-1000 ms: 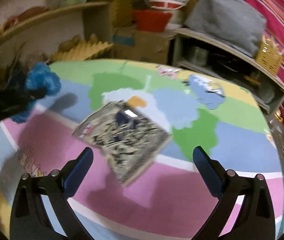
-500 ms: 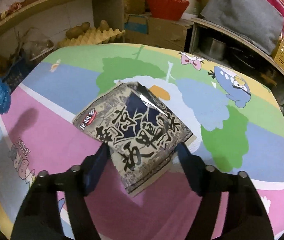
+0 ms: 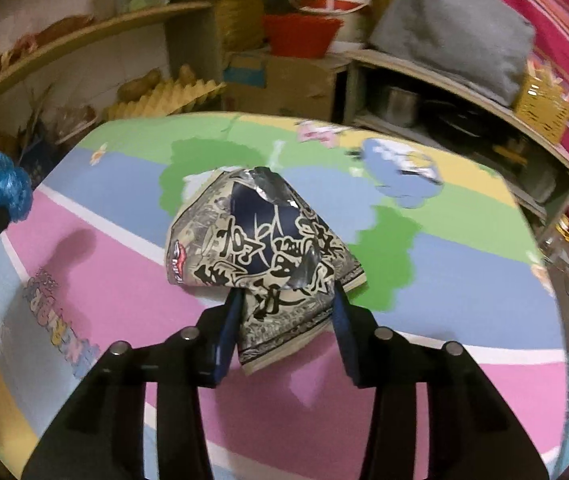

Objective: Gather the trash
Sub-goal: 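Carry the blue bag and printed wrapper over the blue basket and open both grippers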

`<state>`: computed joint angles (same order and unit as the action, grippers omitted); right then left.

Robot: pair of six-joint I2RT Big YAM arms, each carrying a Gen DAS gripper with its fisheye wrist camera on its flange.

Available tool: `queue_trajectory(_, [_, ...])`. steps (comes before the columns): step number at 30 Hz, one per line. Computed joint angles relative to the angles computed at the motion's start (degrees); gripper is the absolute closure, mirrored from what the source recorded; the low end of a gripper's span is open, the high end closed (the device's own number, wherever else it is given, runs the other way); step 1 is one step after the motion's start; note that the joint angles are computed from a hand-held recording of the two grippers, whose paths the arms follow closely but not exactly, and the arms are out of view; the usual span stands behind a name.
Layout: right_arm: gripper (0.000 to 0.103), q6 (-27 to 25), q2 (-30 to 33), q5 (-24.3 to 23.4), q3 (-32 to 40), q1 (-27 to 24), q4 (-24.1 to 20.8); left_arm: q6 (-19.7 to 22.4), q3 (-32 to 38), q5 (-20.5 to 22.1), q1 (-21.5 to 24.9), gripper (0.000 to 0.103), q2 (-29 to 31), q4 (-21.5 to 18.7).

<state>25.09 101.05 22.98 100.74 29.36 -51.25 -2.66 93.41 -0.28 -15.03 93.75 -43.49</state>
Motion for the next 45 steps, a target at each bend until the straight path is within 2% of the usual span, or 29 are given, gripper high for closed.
queue_trajectory(9, [0.060,2.52,-16.64,3.20,-16.60,-5.52,2.20,-2.10,1.69,-0.73,-7.72,0.079,1.18,1.11])
queue_trajectory(18, [0.060,5.96,-34.26,5.93,-30.89,-13.36,-0.42,-3.76,5.96,-1.85,-16.60,0.079,4.48,0.79])
queue_trajectory(26, [0.060,6.97,-44.12,6.65,-37.98,-21.73,-4.76,-4.03,11.77,-1.63,-25.09,0.079,8.19,0.28])
queue_trajectory(29, [0.059,7.32,-45.39,4.04,-39.49,-25.62,-6.02,-3.87,13.76,-1.64,-27.62,0.079,9.28,0.10])
queue_trajectory(32, [0.044,7.66,-45.53,4.45,-40.07,-27.04,-6.46,-3.60,16.26,-1.84,-30.12,0.078,10.55,-0.53])
queue_trajectory(35, [0.041,7.35,-45.68,2.66,-40.49,-28.01,-5.29,-3.23,18.35,-2.03,-31.97,0.079,11.61,-1.14])
queue_trajectory(39, [0.031,6.72,-46.04,2.12,-41.39,-28.33,-4.05,-2.37,20.95,-1.96,-33.97,0.078,13.15,-1.97])
queue_trajectory(45, [0.014,8.46,-48.92,5.65,-42.72,-28.58,-5.04,-1.27,25.17,-1.65,-37.12,0.079,15.90,-3.13])
